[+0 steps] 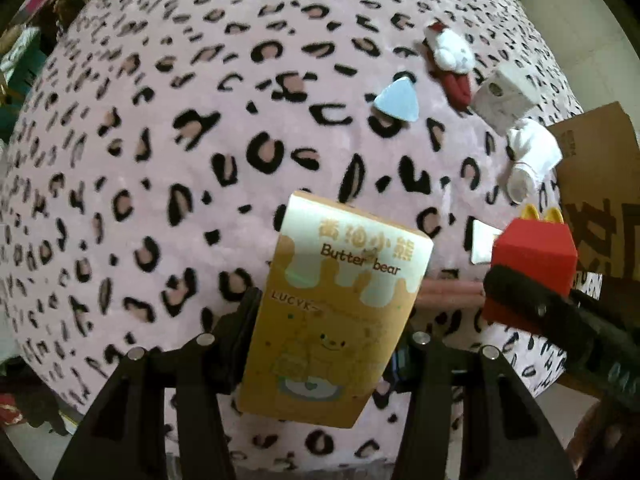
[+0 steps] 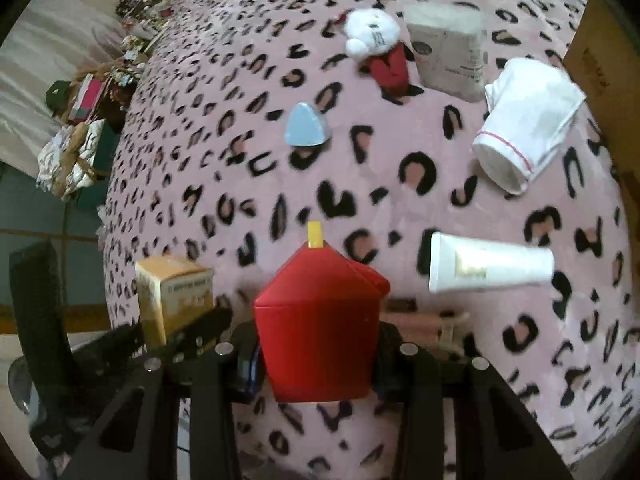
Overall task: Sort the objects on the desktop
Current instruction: 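Lift both held boxes and carry them toward the cardboard box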
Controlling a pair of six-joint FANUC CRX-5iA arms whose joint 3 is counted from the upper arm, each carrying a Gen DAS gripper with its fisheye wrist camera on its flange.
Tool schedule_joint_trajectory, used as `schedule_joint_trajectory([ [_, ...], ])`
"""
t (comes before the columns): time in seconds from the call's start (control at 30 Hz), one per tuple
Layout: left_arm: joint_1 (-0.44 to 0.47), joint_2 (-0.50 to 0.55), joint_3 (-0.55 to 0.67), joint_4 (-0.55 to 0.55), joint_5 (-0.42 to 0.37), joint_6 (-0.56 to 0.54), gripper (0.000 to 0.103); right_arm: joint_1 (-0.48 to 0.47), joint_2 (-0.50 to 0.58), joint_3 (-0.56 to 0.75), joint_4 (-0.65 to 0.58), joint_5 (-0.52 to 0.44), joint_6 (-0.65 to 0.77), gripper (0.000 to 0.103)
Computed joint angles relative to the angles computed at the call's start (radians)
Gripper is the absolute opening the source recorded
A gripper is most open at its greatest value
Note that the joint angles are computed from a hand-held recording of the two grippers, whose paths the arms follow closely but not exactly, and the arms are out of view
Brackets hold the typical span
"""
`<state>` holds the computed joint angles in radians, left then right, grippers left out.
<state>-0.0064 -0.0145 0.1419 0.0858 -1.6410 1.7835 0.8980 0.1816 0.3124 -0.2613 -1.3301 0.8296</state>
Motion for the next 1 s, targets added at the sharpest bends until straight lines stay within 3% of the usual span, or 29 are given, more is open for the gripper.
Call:
schedule_joint_trajectory([
  [0.13,0.048,-0.03,0.034,-0.008,-0.063,-0.062,0.052,0.028,-0.044,0.014,0.024,-0.032,-0.027,0.04],
  [1.0,-0.058,0.042,0.405,-0.09,-0.278,-0.07,0.052,0.116,-0.142,0.136,0.137,-0.126,-0.155,0.04],
])
